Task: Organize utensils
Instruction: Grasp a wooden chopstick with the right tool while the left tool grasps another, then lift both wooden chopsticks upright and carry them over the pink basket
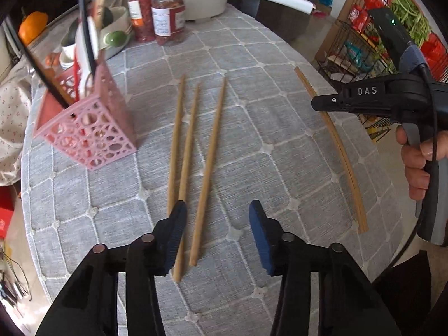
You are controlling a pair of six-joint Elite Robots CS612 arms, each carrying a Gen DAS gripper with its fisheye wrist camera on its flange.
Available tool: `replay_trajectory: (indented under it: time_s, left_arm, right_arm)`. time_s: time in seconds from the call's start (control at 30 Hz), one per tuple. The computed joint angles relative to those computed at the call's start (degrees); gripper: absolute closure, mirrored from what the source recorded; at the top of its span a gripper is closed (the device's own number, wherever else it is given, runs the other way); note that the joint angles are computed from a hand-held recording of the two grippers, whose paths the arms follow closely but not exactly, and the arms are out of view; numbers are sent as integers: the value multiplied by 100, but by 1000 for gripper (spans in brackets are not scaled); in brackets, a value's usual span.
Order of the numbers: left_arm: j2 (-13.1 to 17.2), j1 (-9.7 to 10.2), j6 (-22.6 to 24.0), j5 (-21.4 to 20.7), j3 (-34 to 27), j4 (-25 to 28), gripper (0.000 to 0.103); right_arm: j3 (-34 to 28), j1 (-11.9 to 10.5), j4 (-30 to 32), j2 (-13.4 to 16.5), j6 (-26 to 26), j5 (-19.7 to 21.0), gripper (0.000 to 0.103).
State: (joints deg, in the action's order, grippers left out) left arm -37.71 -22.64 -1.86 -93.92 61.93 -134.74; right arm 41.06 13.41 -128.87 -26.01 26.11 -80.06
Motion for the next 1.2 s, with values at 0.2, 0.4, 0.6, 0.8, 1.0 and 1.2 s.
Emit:
replay_trajectory:
  time_s: [0.2, 0.4, 0.6, 0.8, 1.0, 1.2]
  left_arm:
    - [566, -103, 53, 264, -1079, 661, 77]
    - [1123, -125, -63, 539, -2087, 1215, 85]
    - [1635, -143, -177, 785, -3003, 1789, 87]
    - [1884, -145, -202, 811, -3477, 2155, 94]
    - [1386, -213, 49, 966, -2519, 1274, 97]
    - [621, -223, 355, 881, -1235, 21, 97]
  right_arm:
    - [116, -28, -238, -61, -80, 180, 100]
    - [545, -139, -358, -244, -222, 369, 100]
    - [762, -226, -465, -330, -189, 496, 100]
    - [789, -221, -543, -353, -246, 524, 100]
    - [734, -185, -634, -349, -262, 527, 100]
    - [759, -100, -881, -423, -370, 399, 100]
